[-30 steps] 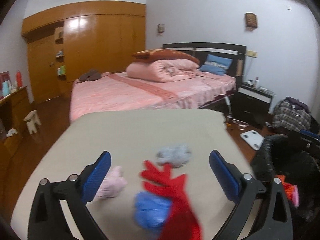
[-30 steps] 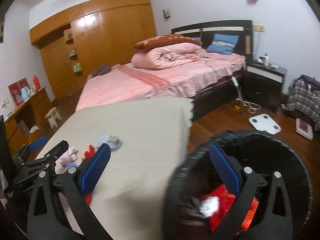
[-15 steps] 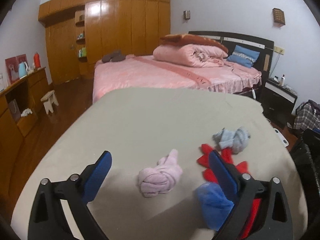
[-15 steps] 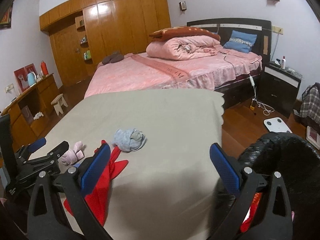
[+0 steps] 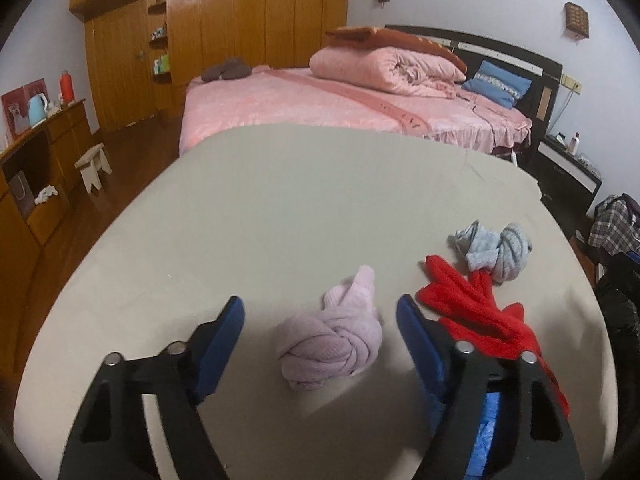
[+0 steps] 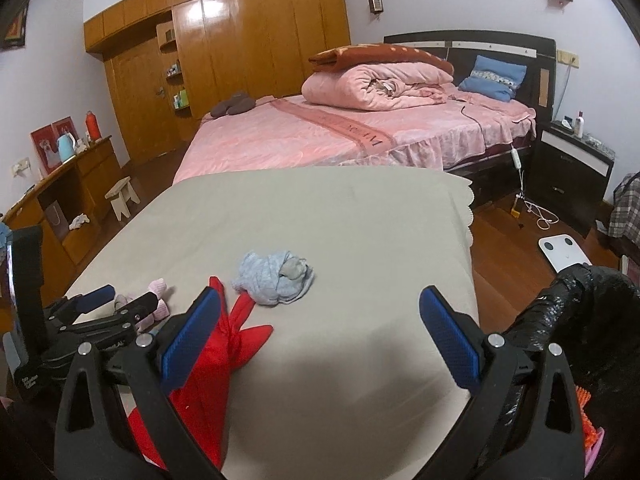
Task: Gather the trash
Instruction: 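Grasp the pink towel with the left tool while the right tool grasps the grey-blue sock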
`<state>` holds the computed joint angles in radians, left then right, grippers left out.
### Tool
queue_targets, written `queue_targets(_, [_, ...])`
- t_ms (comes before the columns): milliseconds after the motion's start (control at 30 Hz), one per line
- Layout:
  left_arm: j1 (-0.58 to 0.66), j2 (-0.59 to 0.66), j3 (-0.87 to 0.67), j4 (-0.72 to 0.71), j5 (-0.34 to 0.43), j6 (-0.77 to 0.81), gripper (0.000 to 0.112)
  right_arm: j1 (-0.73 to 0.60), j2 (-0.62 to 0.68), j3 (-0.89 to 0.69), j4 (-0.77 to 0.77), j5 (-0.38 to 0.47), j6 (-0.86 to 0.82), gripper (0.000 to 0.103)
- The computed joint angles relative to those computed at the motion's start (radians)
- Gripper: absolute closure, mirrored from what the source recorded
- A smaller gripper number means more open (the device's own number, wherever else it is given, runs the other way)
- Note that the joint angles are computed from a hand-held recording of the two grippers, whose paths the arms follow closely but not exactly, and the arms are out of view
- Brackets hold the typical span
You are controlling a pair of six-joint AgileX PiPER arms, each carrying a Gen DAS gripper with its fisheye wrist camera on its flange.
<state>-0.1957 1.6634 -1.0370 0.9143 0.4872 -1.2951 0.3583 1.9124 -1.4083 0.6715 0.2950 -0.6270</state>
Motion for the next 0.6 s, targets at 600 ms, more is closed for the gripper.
queue_targets(600, [0.02, -0.025, 0.013, 0.013, -0.07, -0.002, 0.071, 0.019, 0.074, -0.069, -0.088, 0.026, 0.102, 0.006])
